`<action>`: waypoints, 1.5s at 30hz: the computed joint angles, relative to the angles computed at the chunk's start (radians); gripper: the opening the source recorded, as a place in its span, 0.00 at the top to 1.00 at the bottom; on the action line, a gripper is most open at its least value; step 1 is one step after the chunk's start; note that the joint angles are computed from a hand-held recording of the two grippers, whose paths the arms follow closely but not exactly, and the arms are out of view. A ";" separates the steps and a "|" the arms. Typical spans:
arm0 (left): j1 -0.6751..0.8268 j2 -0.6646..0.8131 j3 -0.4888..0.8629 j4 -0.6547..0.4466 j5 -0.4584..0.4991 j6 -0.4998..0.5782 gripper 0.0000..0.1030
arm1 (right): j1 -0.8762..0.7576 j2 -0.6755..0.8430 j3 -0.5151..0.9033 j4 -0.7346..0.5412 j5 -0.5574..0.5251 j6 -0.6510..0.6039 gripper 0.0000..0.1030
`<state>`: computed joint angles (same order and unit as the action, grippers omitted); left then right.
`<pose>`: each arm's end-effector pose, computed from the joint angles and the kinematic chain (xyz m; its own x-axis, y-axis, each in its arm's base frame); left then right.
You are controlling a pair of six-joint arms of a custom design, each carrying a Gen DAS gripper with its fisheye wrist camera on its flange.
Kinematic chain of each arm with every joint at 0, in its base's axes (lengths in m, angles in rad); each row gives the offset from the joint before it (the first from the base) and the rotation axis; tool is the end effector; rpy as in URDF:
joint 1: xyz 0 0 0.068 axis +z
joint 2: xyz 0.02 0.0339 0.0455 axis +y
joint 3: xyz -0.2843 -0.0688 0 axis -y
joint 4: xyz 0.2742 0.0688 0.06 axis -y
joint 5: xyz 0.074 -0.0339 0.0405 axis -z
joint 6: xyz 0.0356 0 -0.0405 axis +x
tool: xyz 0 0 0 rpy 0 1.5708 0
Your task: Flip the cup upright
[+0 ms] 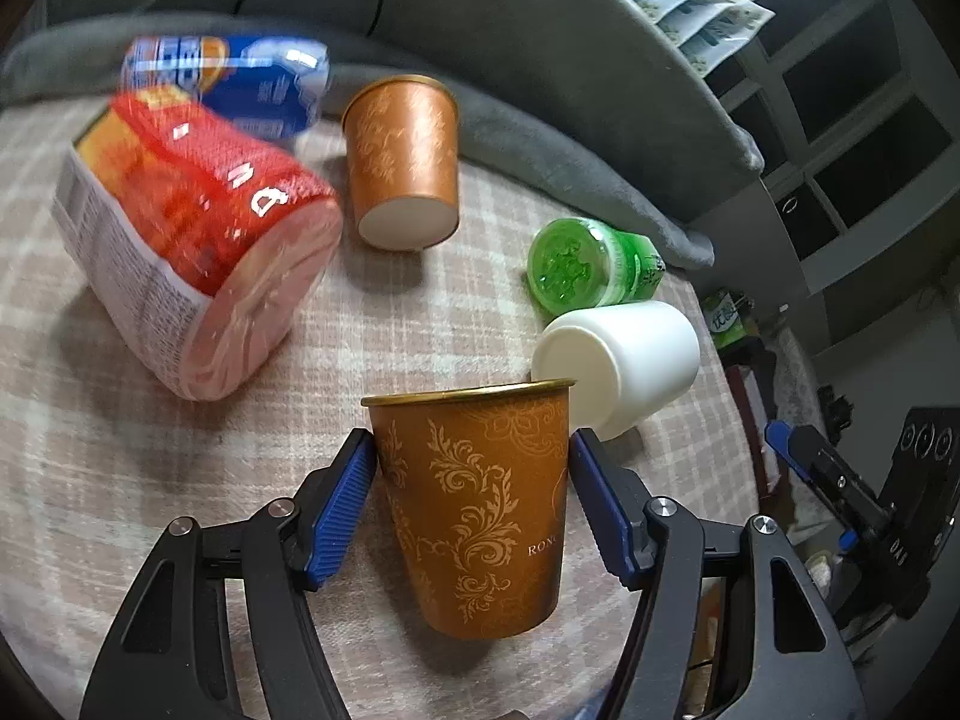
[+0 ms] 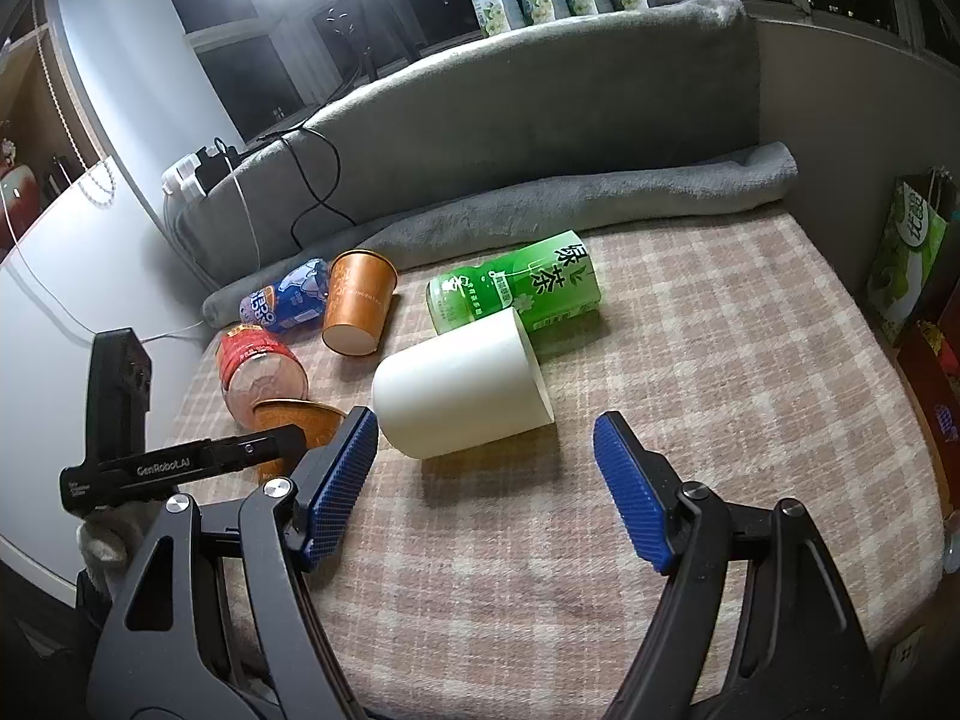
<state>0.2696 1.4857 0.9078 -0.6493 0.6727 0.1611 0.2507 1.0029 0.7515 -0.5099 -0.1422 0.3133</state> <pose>0.2879 0.0566 0.2014 -0.8968 -0.1176 -0.4266 0.1397 0.8395 -0.5250 0.2183 0.0611 0.2677 -0.7421 0.1249 -0.6586 -0.1222 0.9408 0.3161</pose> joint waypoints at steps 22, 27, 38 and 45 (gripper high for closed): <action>-0.095 -0.229 -0.161 0.224 -0.194 -0.001 0.36 | 0.015 0.008 -0.002 0.005 0.005 0.007 0.25; -0.119 -0.257 -0.193 0.274 -0.246 0.003 0.36 | 0.014 0.003 -0.011 0.007 0.003 0.010 0.25; -0.130 -0.284 -0.217 0.282 -0.262 0.019 0.36 | 0.011 0.001 -0.009 0.006 -0.001 0.007 0.25; -0.124 -0.312 -0.233 0.258 -0.251 0.033 0.37 | 0.015 -0.008 -0.007 -0.002 0.000 0.010 0.25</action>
